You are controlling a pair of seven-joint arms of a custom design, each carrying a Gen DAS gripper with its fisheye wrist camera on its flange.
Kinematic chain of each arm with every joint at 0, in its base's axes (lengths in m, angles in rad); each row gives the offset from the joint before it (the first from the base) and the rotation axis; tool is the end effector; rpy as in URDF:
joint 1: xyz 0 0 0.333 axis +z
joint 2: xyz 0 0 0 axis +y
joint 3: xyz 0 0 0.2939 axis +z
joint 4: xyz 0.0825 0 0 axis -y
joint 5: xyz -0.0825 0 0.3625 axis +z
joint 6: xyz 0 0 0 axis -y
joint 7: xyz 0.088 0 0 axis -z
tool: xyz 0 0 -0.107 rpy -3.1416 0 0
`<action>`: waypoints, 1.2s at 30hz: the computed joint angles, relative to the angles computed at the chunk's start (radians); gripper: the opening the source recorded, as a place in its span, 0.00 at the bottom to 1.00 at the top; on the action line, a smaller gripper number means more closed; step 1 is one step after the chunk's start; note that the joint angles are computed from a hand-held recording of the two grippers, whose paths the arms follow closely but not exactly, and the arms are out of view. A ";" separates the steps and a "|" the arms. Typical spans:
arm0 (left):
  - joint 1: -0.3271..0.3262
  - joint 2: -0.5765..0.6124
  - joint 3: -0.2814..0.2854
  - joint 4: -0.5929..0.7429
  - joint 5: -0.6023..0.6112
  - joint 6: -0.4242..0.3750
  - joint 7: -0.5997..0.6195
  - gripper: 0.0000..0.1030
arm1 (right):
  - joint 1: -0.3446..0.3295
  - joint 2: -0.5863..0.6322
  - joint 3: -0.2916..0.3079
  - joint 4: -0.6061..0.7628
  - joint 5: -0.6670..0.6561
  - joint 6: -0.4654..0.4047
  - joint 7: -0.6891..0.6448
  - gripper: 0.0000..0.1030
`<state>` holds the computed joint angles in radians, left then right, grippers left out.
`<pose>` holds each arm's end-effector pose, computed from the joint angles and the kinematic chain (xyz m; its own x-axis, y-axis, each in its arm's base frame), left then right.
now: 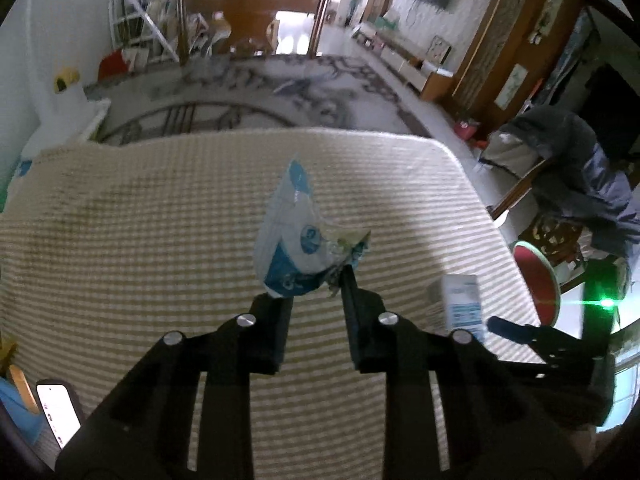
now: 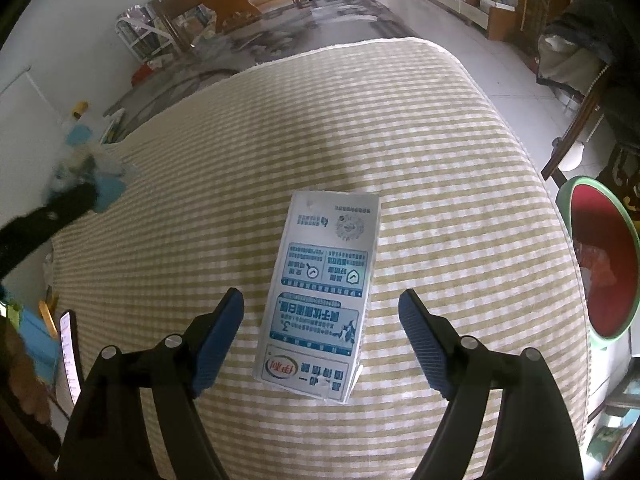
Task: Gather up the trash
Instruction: 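Grasp the white-blue milk carton with the right tool and lift it, then carry the wrapper and carton over the red bin and open both tools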
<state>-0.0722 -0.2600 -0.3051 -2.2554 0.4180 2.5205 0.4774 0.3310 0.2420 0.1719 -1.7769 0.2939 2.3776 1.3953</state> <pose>0.4603 -0.1959 0.5083 0.3625 -0.9190 0.1553 -0.7249 -0.3827 -0.5728 0.5567 0.3007 0.4492 0.4969 -0.8338 -0.2405 -0.8423 -0.3966 -0.3651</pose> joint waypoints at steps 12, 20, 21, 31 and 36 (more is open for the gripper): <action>-0.012 0.002 -0.014 0.039 0.020 0.000 -0.003 0.23 | -0.023 0.017 0.014 0.011 0.045 -0.030 -0.031 0.54; -0.035 0.053 -0.018 0.105 0.036 0.006 0.003 0.23 | -0.043 -0.083 -0.011 -0.068 0.128 0.045 -0.097 0.53; -0.040 0.063 -0.019 0.116 0.041 0.007 0.001 0.23 | -0.047 -0.093 -0.018 -0.074 0.140 0.051 -0.099 0.53; -0.161 0.313 0.012 0.387 0.073 0.012 0.028 0.23 | -0.134 -0.138 -0.109 -0.076 0.186 0.059 -0.097 0.36; -0.254 0.450 0.056 0.569 0.105 -0.044 0.043 0.23 | -0.201 -0.075 -0.116 0.015 0.237 -0.153 -0.174 0.67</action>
<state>-0.3266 0.1898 -0.2491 -1.6868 0.5229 2.4765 0.5201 0.1301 0.1667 0.0557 -1.7616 0.5307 2.2246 1.2218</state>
